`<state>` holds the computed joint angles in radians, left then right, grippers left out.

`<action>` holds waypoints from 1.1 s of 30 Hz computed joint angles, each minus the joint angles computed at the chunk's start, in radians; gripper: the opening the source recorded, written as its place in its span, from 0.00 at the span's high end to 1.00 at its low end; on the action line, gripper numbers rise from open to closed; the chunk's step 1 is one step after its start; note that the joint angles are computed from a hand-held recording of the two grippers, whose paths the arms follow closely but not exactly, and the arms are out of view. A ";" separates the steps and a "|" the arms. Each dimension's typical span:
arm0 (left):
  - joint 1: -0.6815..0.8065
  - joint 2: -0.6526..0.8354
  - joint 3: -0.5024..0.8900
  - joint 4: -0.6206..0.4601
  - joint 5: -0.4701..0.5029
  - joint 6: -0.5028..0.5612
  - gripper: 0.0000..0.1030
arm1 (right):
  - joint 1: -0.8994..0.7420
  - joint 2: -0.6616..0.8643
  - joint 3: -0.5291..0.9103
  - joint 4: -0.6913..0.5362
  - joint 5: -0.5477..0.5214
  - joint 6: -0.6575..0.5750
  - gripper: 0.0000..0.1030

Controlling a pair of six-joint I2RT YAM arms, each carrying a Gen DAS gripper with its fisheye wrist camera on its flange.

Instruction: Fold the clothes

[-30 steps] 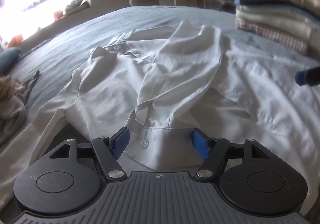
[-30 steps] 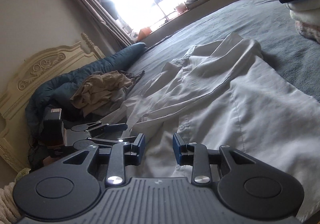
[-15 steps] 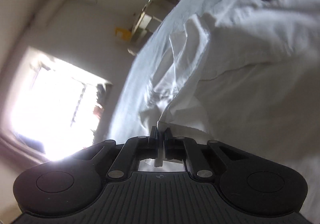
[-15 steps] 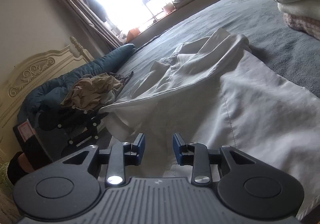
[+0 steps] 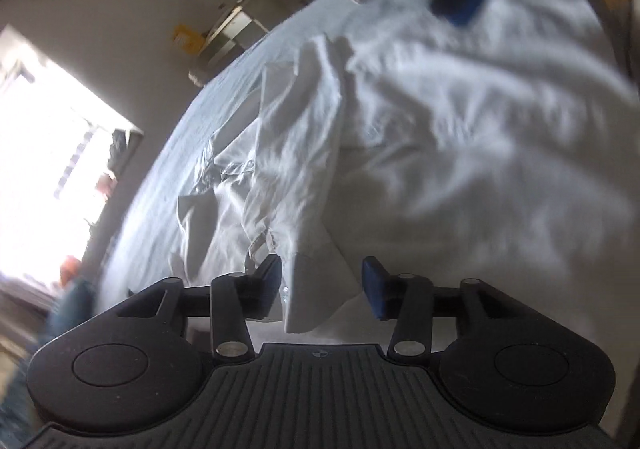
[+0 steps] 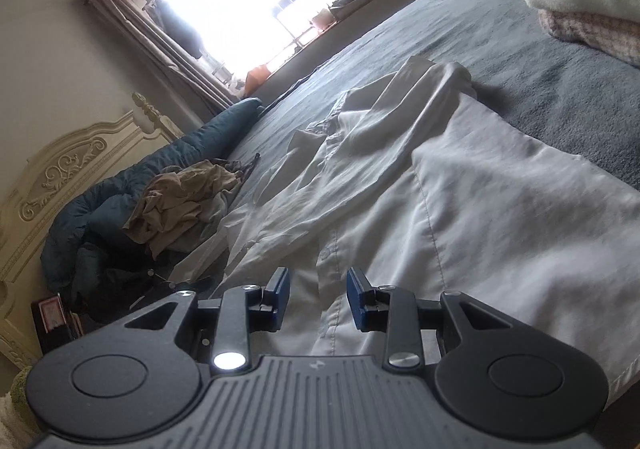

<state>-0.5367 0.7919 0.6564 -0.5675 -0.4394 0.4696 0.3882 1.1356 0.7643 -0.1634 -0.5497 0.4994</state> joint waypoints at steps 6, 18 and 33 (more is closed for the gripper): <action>0.395 -0.082 0.065 -0.075 0.454 -0.147 0.51 | 0.088 0.040 0.098 -0.042 0.018 -0.051 0.66; 0.723 0.216 0.028 0.161 0.735 -0.237 0.59 | 0.284 0.366 0.437 -0.177 0.040 0.118 0.48; 0.660 0.048 0.082 0.220 0.620 0.053 1.00 | 0.251 0.411 0.381 -0.075 0.049 0.244 0.48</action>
